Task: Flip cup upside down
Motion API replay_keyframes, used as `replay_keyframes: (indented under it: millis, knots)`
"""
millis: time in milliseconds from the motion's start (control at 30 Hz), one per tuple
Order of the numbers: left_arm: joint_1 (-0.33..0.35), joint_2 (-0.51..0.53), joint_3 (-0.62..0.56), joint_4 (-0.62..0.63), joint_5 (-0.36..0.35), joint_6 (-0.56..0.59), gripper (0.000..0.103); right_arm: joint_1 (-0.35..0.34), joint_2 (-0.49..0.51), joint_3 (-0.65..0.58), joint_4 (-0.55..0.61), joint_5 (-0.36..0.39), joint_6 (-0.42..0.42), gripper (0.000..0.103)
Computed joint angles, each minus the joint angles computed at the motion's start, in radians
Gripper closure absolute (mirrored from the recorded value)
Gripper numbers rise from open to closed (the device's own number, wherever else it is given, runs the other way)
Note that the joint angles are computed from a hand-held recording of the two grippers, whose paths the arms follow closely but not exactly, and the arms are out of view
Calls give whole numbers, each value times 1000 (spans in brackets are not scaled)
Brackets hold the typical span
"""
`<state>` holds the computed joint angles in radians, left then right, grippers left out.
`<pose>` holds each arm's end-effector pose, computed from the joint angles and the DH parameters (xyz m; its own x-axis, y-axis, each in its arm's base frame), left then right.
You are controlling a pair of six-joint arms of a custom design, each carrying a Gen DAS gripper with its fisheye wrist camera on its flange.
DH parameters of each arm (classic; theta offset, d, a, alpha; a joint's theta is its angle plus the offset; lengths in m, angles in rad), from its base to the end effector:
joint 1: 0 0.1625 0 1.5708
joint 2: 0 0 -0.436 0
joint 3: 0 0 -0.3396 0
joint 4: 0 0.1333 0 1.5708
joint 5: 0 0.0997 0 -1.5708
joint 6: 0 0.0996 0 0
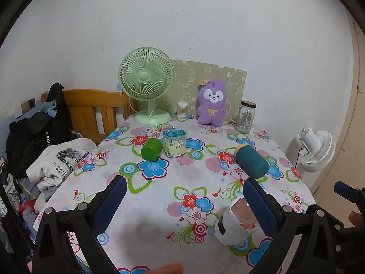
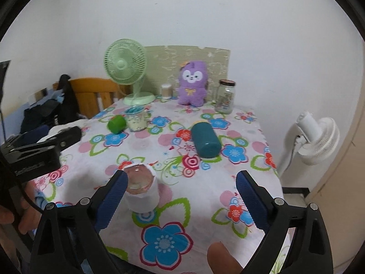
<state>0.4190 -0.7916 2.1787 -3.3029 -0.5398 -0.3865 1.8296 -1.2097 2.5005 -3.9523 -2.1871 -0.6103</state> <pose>-0.3491 -0.3949 0.1244 -0.7632 0.1812 -0.6202 0.6175 0.4871 -0.6175 0.1669 -0.3345 0.2949 -0.6862 -0.0209 0.7271 -0.6242 0.5302 -0.5738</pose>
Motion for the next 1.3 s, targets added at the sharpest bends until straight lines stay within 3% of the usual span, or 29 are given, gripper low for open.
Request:
replay_keyframes:
  millis: [300, 533, 833, 1167, 1300]
  knots:
    - [-3, -15, -2, 51, 23, -20, 0, 54, 18, -39, -72, -113, 12, 6]
    - [-19, -26, -9, 92, 42, -32, 0, 95, 26, -69, -83, -153, -1, 6]
    - [-36, -33, -27, 83, 64, 3, 0, 121, 17, -81, -69, -153, 5, 6]
    - [-49, -46, -72, 190, 63, -10, 0, 128, 3, -85, -62, -138, 2, 2]
    - [-58, -38, -73, 145, 74, 29, 0, 127, 3, -84, -72, -139, -5, 1]
